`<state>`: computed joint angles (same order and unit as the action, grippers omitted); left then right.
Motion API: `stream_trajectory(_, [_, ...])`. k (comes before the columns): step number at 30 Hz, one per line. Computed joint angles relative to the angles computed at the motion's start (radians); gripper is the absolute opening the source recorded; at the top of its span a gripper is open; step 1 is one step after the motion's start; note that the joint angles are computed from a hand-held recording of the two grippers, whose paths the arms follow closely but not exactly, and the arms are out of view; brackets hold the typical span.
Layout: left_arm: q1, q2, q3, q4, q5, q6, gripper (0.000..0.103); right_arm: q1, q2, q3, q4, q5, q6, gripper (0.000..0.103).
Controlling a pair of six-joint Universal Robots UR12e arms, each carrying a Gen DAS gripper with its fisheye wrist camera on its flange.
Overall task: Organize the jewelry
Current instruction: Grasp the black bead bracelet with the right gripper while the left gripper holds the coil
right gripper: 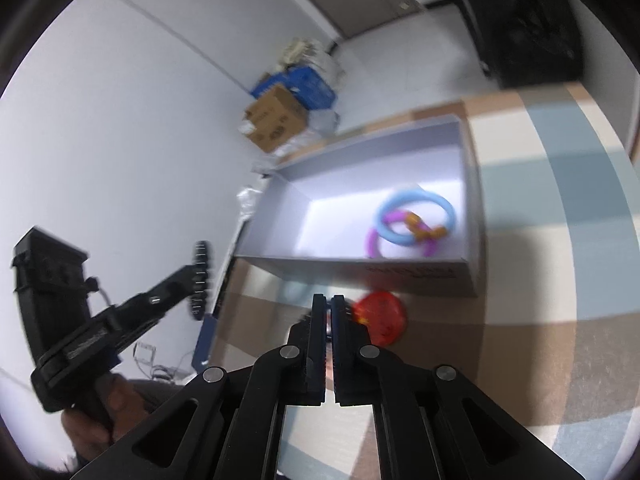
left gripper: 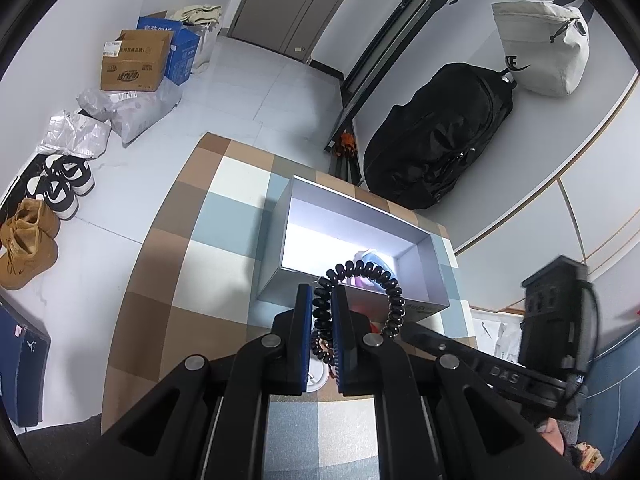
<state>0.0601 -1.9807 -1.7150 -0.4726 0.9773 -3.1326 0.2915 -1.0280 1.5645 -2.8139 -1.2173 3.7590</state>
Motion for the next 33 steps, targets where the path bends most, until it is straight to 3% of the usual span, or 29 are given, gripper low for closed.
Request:
stream_trajectory(6, [0.000, -0.001, 0.003, -0.026, -0.008, 0.012, 0.005, -0.017, 0.020, -0.001, -0.008, 0.104, 0.071, 0.037])
stream_trajectory(8, [0.000, 0.000, 0.005, -0.036, -0.009, 0.018, 0.005, -0.016, 0.030, -0.011, 0.010, 0.126, 0.073, 0.040])
stream_trajectory(16, [0.002, -0.003, 0.010, -0.061, -0.004, 0.015, 0.005, -0.007, 0.053, -0.048, 0.078, 0.133, 0.040, 0.037])
stream_trajectory(18, [0.002, -0.003, 0.011, -0.067, -0.004, 0.012, 0.005, -0.001, 0.057, -0.060, 0.108, 0.121, 0.018, 0.026])
stream_trajectory(20, [0.001, -0.005, 0.013, -0.067, -0.005, 0.009, 0.005, 0.001, 0.059, -0.063, 0.111, 0.122, 0.012, 0.023])
stream_trajectory(21, [0.001, -0.005, 0.013, -0.067, -0.005, 0.011, 0.005, 0.002, 0.058, -0.064, 0.115, 0.113, 0.003, 0.014])
stream_trajectory(22, [0.001, -0.005, 0.013, -0.065, -0.004, 0.010, 0.005, 0.004, 0.055, -0.065, 0.116, 0.103, -0.008, 0.013])
stream_trajectory(24, [0.001, -0.006, 0.013, -0.061, -0.006, 0.007, 0.005, 0.004, 0.051, -0.058, 0.088, 0.103, -0.006, 0.009])
stream_trajectory(33, [-0.008, -0.015, 0.025, -0.028, -0.007, -0.012, 0.005, 0.003, 0.029, -0.038, -0.015, 0.078, -0.016, 0.009])
